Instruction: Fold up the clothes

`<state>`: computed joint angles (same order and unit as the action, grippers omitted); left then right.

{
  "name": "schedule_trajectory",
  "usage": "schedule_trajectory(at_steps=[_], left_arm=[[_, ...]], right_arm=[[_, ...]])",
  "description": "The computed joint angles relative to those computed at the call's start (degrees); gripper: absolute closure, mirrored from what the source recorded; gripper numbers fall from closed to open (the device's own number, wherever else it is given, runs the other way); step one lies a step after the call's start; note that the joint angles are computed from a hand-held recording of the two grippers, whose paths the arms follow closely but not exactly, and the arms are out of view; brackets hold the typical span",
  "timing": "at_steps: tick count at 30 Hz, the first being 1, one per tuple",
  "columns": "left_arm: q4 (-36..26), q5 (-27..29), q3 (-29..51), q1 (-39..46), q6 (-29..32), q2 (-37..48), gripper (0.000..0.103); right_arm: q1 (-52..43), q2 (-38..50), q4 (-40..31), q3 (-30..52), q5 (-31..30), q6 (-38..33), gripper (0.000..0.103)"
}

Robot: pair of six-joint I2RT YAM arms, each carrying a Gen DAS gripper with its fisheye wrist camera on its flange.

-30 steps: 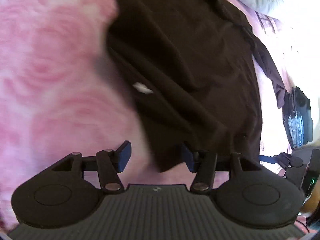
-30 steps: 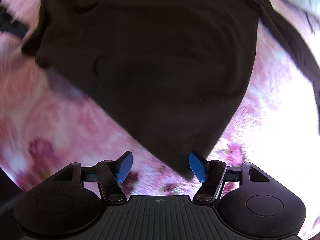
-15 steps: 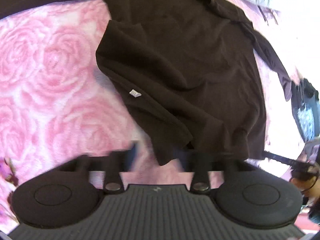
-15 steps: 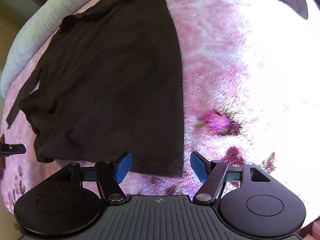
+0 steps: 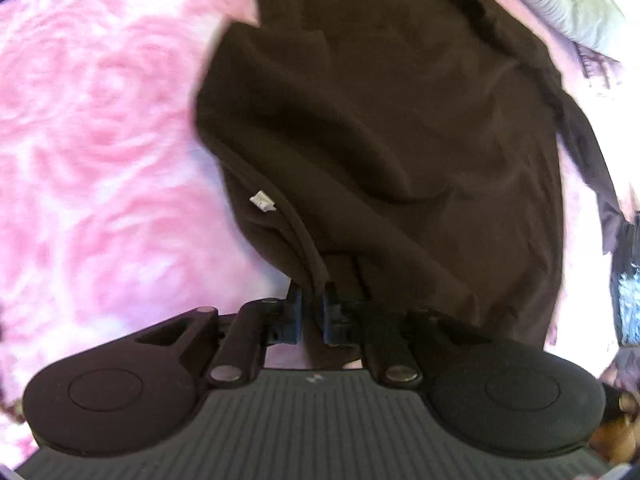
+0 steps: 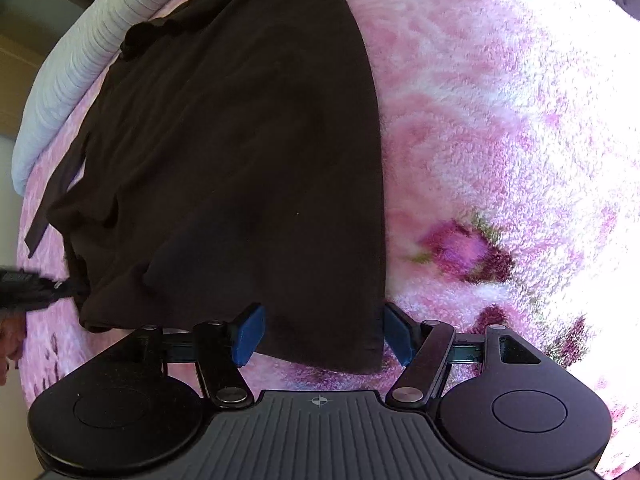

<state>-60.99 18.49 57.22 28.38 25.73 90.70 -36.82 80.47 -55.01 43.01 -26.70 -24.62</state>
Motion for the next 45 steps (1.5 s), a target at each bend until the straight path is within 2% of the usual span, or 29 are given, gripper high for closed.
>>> schedule_trajectory(at_steps=[1,2,3,6,9,13,15,18,20,22,23,24,28,29,30,31,33,34,36,38,40,42,45], left_arm=[[-2.91,-0.24,1.70,3.13,4.00,0.20,0.098],[-5.80,-0.57,3.60,6.27,8.00,0.70,0.098],[-9.70,-0.13,6.38,9.92,12.16,2.42,0.098],[-19.28,-1.58,14.61,16.97,22.97,7.60,0.103],[-26.65,-2.91,20.83,22.46,30.97,12.07,0.103],[-28.40,-7.65,19.96,26.74,37.78,10.96,0.103],[-28.95,-9.14,18.58,29.80,40.54,10.27,0.103],[-28.51,-8.46,17.32,35.16,42.56,10.89,0.103],[-26.80,-5.79,15.85,36.30,40.85,11.82,0.103],[-21.94,-3.46,11.85,34.51,37.00,11.07,0.083],[-19.74,-2.42,10.02,33.42,35.25,11.05,0.066],[-17.72,-1.52,8.03,32.03,34.11,10.79,0.062],[-10.81,-1.38,0.23,25.11,29.73,10.33,0.065],[-8.98,-2.62,-1.78,23.21,28.66,9.70,0.074],[-8.03,-3.25,-2.93,22.28,28.60,8.53,0.097],[-7.23,-3.77,-3.95,21.47,28.69,7.29,0.100],[-5.70,-4.81,-5.93,19.79,28.81,4.81,0.101],[-7.33,-4.77,-5.16,20.22,30.86,3.89,0.101],[-15.13,-4.52,0.06,23.64,36.89,3.13,0.101],[-22.14,-5.53,6.21,27.90,42.48,2.63,0.101],[-26.23,-7.73,11.06,31.38,46.54,3.11,0.101],[-24.48,-10.43,10.66,33.35,47.11,4.22,0.101],[-19.84,-13.97,7.10,33.99,46.16,4.70,0.100]], right_arm=[[2.83,1.07,1.79,0.14,-0.25,3.61,0.074],[2.78,1.69,0.72,0.67,-0.40,3.88,0.093],[2.55,2.40,-0.43,1.23,-0.73,3.85,0.096],[1.76,4.07,-4.86,4.02,-0.70,2.27,0.098],[-0.02,2.63,-12.08,10.12,4.19,-4.00,0.098],[-5.84,1.94,-21.03,18.92,9.58,-14.05,0.099],[-7.88,0.80,-23.57,20.20,10.98,-16.47,0.099],[-6.20,-2.81,-24.17,17.25,12.47,-16.12,0.099],[-4.22,-5.03,-23.10,14.34,12.62,-13.70,0.099],[-2.47,-6.61,-21.24,11.38,12.58,-11.50,0.099],[-1.62,-7.20,-20.27,10.03,12.66,-10.79,0.099],[-0.90,-7.28,-19.15,8.99,12.83,-10.62,0.099],[-0.08,-6.86,-15.56,6.31,13.54,-10.92,0.099],[-3.57,-6.69,-16.54,6.80,14.14,-13.99,0.099],[-6.88,-6.30,-17.33,7.36,14.59,-17.01,0.099],[-7.31,-5.76,-16.94,7.45,14.70,-17.45,0.099],[-8.02,-4.70,-16.21,7.72,15.02,-18.14,0.099],[-8.22,-4.26,-16.53,8.40,15.09,-18.33,0.099],[-6.90,-4.07,-18.12,10.22,14.53,-16.70,0.099],[-9.22,-4.31,-22.40,13.33,13.84,-20.08,0.099],[-11.76,-4.33,-26.51,15.90,13.73,-23.53,0.099],[-13.35,-4.86,-28.02,15.22,15.77,-26.37,0.099],[-16.16,-5.09,-24.03,9.21,18.05,-28.04,0.099]])
